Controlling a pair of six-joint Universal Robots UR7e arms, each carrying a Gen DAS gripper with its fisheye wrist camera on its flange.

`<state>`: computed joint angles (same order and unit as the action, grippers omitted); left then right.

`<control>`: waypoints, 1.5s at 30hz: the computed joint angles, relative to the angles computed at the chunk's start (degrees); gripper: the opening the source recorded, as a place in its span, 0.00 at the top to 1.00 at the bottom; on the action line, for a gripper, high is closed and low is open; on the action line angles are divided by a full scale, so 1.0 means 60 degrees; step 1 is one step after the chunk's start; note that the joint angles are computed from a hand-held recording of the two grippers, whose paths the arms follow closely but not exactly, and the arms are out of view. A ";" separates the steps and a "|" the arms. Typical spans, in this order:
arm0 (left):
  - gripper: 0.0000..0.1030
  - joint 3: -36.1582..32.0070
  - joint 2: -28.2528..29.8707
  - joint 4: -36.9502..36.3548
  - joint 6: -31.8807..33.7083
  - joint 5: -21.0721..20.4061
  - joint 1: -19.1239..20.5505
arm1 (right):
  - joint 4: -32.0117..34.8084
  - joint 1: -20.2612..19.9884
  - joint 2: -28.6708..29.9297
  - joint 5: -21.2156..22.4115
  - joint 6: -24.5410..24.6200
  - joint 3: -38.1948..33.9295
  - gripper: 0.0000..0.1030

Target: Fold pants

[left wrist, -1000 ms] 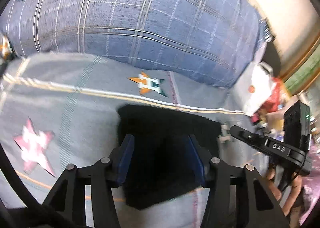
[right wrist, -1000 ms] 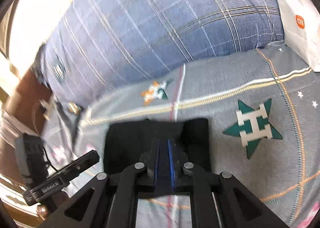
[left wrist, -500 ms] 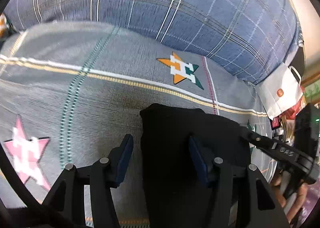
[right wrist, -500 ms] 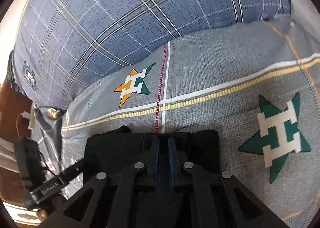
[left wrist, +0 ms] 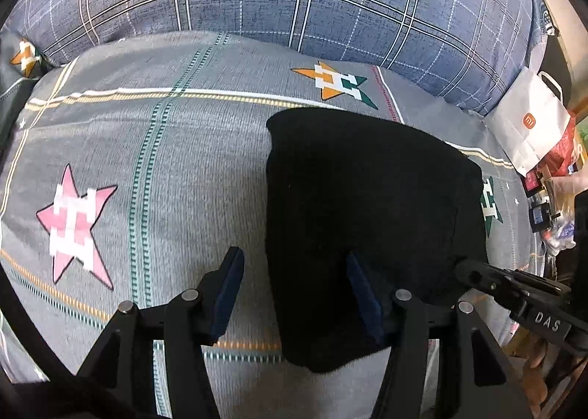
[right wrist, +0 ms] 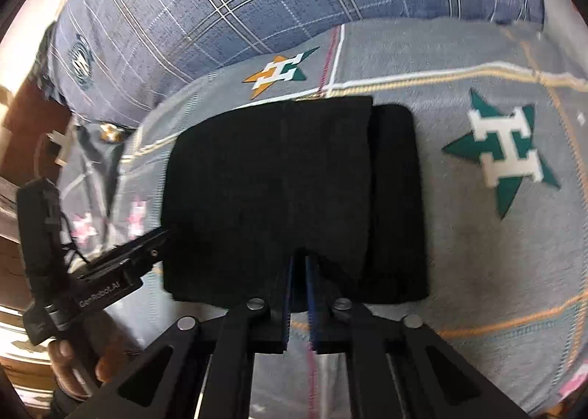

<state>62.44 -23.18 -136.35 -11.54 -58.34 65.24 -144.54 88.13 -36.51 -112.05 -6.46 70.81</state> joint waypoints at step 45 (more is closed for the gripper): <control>0.34 0.0116 -0.0097 -0.0620 -0.1709 -0.2829 0.0693 | -0.2128 -0.0444 0.0446 0.0172 0.1420 -0.0105 0.25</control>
<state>63.14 -23.76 -140.08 -21.79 -75.31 69.40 -157.31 85.46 -33.84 -111.02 2.06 70.18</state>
